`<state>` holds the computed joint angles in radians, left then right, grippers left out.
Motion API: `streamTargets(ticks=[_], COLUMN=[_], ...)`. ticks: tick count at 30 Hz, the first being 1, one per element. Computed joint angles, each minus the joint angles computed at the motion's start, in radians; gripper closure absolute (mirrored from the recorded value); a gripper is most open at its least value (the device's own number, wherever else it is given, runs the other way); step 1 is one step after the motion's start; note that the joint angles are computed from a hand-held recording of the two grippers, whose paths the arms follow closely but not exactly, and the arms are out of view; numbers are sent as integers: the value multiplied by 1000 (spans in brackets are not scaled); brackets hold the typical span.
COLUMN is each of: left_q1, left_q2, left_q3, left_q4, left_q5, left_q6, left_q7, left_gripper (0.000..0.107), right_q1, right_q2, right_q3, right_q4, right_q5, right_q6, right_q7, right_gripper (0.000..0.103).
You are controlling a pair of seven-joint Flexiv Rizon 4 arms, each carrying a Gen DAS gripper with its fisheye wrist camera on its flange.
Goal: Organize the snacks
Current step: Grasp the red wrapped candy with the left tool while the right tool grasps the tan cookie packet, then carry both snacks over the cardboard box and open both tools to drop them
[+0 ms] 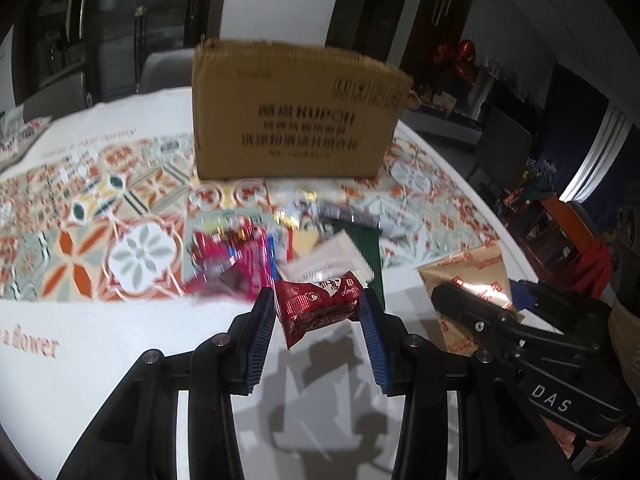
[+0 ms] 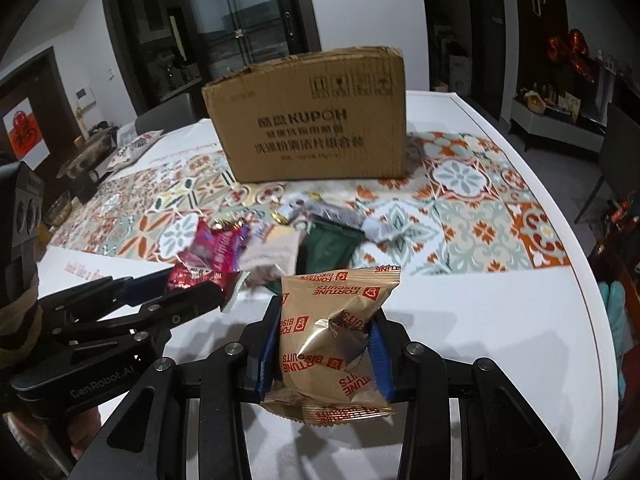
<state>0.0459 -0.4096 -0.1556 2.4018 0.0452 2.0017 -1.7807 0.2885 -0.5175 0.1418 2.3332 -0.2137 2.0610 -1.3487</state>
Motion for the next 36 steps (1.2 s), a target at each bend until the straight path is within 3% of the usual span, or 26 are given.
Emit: streamTargets(ticks=[6, 11, 14, 19, 29, 36], left_q1=[8, -79, -89, -53, 12, 58], left_q2=[33, 41, 45, 42, -6, -61], left_q3=[16, 111, 129, 116, 91, 46], left_q4=[-38, -90, -121, -183, -354, -465], left_q5=[-8, -86, -117, -126, -153, -185], left_q6=[-11, -7, -11, -34, -120, -214], left_q7=[24, 94, 132, 173, 266, 326], left_gripper=[65, 65, 65, 65, 65, 65], right_q1=[-44, -6, -1, -47, -19, -134], right_q2=[9, 3, -3, -19, -75, -163], right_q3=[27, -8, -12, 28, 0, 149], right_q4=[-55, -135, -185, -273, -486, -648], right_q5=[-56, -38, -43, -104, -145, -239], right_q6=[-16, -14, -27, -65, -141, -272], right_q7=[17, 11, 13, 44, 41, 52], right_gripper=[63, 63, 63, 63, 63, 63])
